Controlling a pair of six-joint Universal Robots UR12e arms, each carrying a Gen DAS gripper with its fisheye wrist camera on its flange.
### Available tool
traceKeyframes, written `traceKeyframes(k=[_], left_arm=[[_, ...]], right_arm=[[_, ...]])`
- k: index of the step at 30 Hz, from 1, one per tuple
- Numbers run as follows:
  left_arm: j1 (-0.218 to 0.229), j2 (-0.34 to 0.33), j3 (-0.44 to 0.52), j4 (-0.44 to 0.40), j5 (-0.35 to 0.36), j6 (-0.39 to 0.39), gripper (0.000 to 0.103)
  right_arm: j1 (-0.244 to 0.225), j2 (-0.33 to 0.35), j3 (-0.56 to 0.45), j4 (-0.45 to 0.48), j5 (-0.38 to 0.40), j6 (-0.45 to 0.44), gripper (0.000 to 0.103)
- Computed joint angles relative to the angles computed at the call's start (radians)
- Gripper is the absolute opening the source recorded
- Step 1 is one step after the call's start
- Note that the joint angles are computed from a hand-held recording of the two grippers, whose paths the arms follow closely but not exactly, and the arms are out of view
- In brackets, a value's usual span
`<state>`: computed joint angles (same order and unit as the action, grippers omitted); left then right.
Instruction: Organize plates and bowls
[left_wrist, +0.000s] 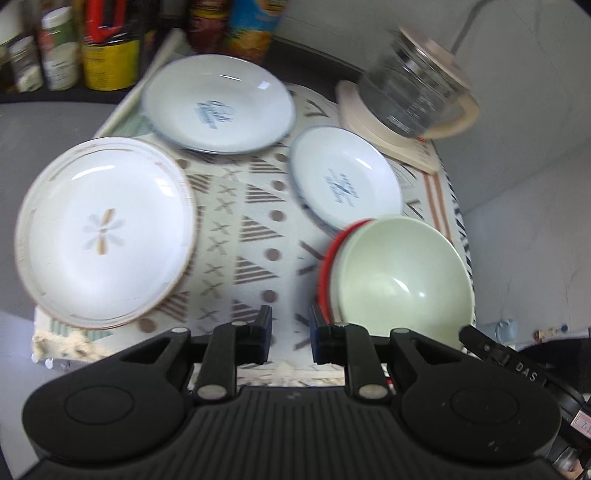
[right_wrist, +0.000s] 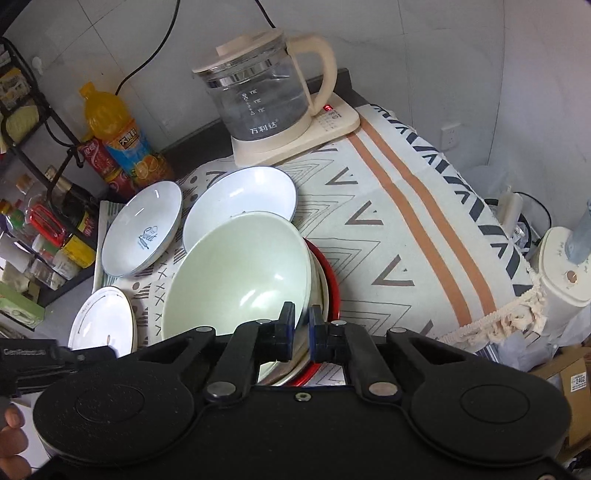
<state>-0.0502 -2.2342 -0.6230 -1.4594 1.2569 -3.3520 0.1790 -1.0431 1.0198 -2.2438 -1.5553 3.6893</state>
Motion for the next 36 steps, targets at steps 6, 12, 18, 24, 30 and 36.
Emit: traceKeyframes(k=[6, 12, 18, 24, 30, 36], left_arm=[[0.027, 0.048, -0.069, 0.047, 0.043, -0.045, 0.018], [0.046, 0.087, -0.111, 0.087, 0.102, -0.063, 0.034], [0.054, 0.112, -0.140, 0.100, 0.155, -0.063, 0.056], [0.065, 0.132, -0.167, 0.125, 0.161, -0.063, 0.073], [0.079, 0.134, -0.180, 0.142, 0.159, -0.063, 0.079], [0.094, 0.089, -0.130, 0.124, 0.155, -0.049, 0.080]], right_arm=[[-0.002, -0.004, -0.004, 0.024, 0.021, 0.067, 0.007], [0.009, -0.010, -0.010, -0.029, 0.061, 0.045, 0.009], [0.020, 0.019, -0.057, -0.038, 0.144, -0.022, 0.014], [0.035, 0.059, -0.135, -0.012, 0.192, -0.075, 0.052], [0.056, 0.119, -0.246, 0.046, 0.207, -0.148, 0.059], [0.075, 0.209, -0.401, 0.112, 0.211, -0.182, 0.076]])
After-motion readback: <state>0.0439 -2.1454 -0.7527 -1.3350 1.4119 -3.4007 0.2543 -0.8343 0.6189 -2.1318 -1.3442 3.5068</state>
